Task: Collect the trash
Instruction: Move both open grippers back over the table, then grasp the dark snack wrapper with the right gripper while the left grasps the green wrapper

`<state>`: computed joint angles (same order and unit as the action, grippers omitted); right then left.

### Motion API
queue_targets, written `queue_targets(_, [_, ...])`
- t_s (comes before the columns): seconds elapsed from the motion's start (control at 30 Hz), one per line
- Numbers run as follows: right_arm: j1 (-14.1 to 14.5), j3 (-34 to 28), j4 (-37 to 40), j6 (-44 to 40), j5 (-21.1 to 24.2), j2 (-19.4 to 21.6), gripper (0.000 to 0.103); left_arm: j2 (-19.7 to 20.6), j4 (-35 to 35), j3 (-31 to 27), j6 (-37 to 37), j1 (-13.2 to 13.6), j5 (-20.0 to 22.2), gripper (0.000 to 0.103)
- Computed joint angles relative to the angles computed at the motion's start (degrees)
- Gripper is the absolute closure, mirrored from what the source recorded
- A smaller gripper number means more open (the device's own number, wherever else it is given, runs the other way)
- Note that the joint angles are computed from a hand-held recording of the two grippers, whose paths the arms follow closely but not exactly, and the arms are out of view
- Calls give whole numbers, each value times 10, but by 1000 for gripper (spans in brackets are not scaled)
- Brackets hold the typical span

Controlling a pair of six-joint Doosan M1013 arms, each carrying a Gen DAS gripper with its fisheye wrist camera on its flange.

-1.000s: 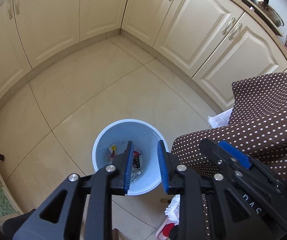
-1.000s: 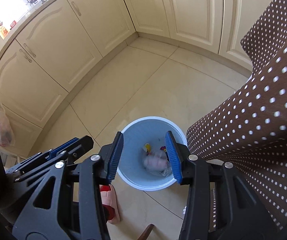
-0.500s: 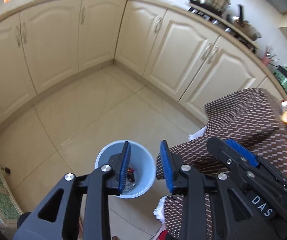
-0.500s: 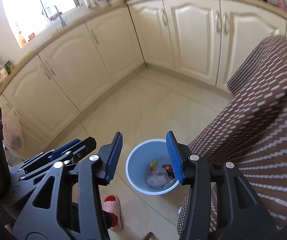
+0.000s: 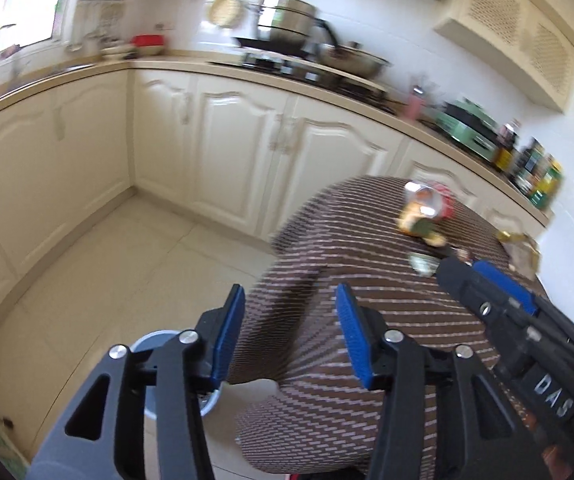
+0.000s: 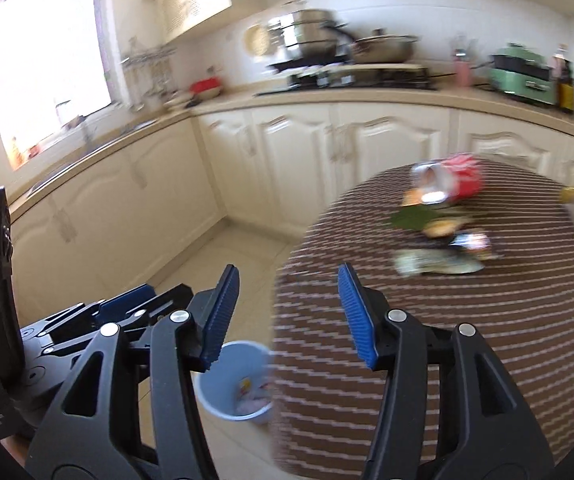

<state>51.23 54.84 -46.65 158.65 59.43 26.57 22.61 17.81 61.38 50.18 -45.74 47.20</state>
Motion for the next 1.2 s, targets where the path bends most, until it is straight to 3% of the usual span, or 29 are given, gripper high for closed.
queue_targets(0.27, [-45, 98, -19, 119, 36, -70, 51, 72, -49, -111, 66, -23, 42, 52])
queue_targets(0.53, [-117, 132, 126, 99, -58, -86, 51, 143, -91, -218, 109, -22, 96, 52])
queue_targets(0.6, [-125, 128, 155, 85, -57, -80, 52, 153, -97, -233, 115, -20, 103, 52])
queue_targets(0.63, [-129, 125, 167, 77, -52, -77, 61, 158, -104, -239, 122, -19, 106, 52])
queue_targets(0.73, [-134, 125, 187, 63, -52, -74, 85, 172, -116, -258, 135, -18, 114, 49])
queue_targets(0.77, [-135, 129, 189, 60, -57, -75, 87, 175, -119, -262, 138, -18, 115, 49])
queue_targets(0.97, [-109, 126, 74, 115, 22, -78, 90, 198, -157, -298, 183, -19, 144, 47])
queue_targets(1.13, [-99, 138, 19, 156, 60, -85, 90, 237, -167, -369, 202, -23, 202, 47])
queue_targets(1.2, [-100, 144, 19, 161, 51, -89, 90, 254, -171, -401, 201, -24, 221, 47])
